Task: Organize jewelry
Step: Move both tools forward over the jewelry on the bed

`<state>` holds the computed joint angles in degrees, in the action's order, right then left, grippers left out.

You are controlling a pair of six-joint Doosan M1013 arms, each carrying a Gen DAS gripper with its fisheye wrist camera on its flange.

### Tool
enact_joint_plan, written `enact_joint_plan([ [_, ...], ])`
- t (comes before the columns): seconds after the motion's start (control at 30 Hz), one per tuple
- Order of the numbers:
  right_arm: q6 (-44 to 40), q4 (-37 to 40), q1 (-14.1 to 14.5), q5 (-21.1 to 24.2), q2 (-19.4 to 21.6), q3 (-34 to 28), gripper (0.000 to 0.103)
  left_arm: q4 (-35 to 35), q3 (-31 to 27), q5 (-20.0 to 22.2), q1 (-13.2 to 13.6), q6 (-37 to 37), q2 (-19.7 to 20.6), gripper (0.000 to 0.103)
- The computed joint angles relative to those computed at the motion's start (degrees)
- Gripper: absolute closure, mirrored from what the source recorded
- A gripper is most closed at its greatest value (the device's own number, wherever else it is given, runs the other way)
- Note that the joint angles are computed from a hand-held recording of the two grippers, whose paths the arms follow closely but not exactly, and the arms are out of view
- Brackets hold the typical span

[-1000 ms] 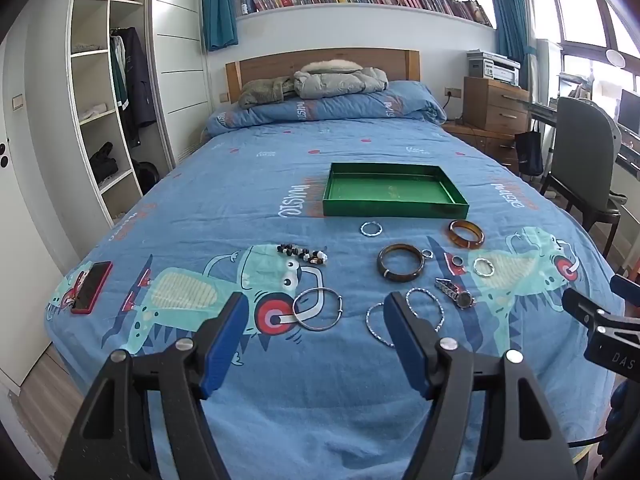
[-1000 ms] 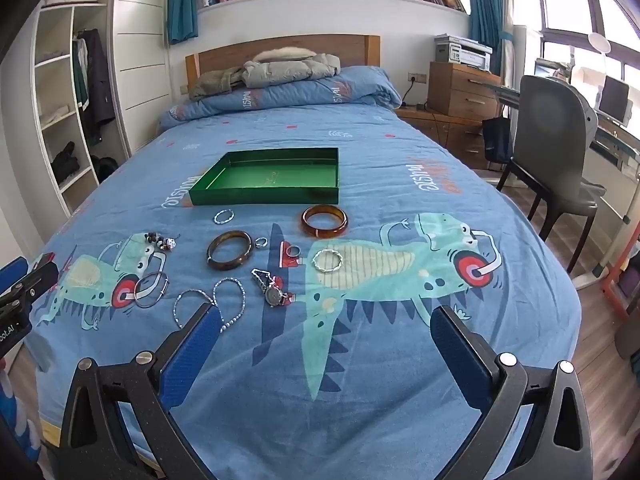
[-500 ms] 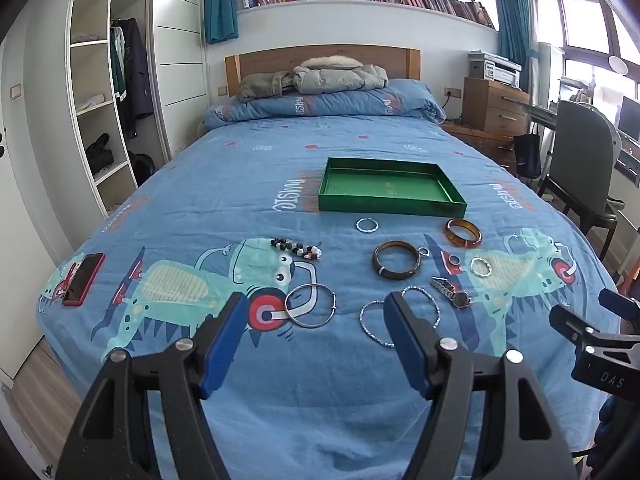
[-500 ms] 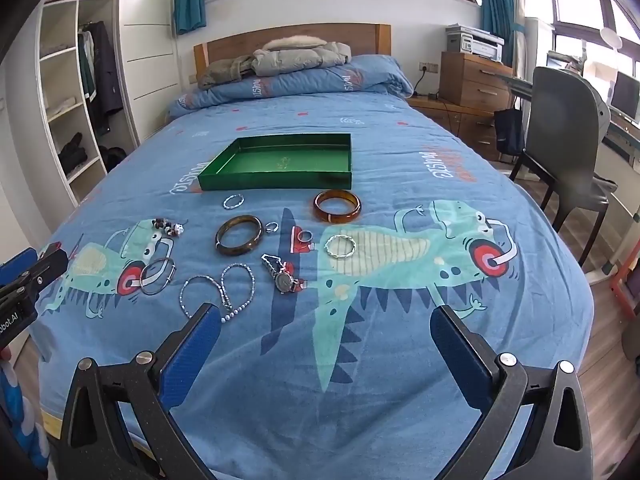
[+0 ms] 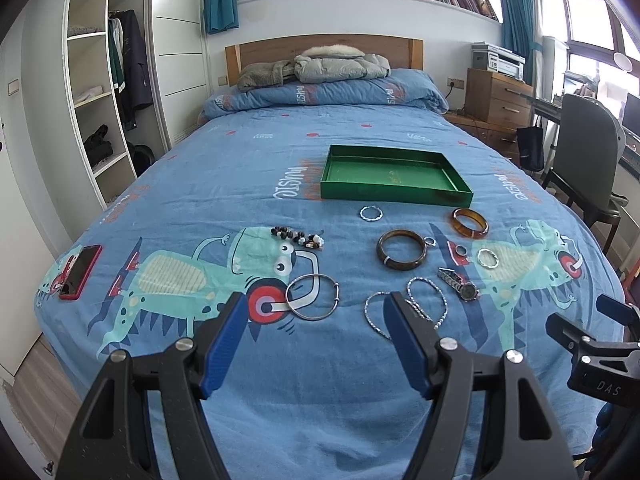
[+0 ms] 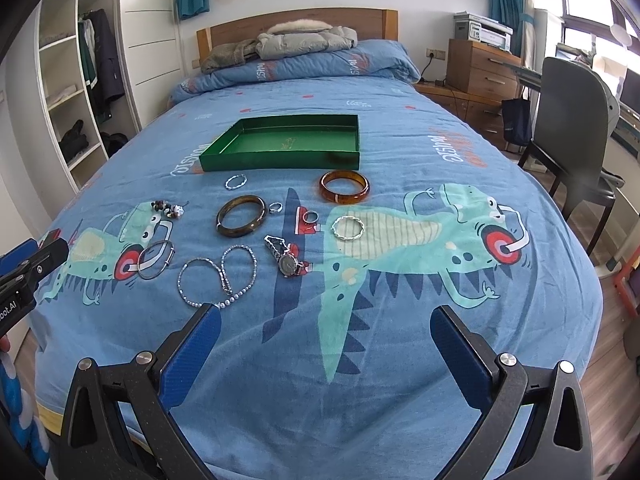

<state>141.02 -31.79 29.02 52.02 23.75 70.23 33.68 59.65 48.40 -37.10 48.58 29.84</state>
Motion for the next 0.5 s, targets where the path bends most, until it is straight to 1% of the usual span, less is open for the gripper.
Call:
enact_joint_plan([
  [0.5,-2.96,3.56,-0.60,1.21,1.79,-1.42,0.000,-2.20,-1.51,1.34,0.66,1.84,1.52,0.035],
])
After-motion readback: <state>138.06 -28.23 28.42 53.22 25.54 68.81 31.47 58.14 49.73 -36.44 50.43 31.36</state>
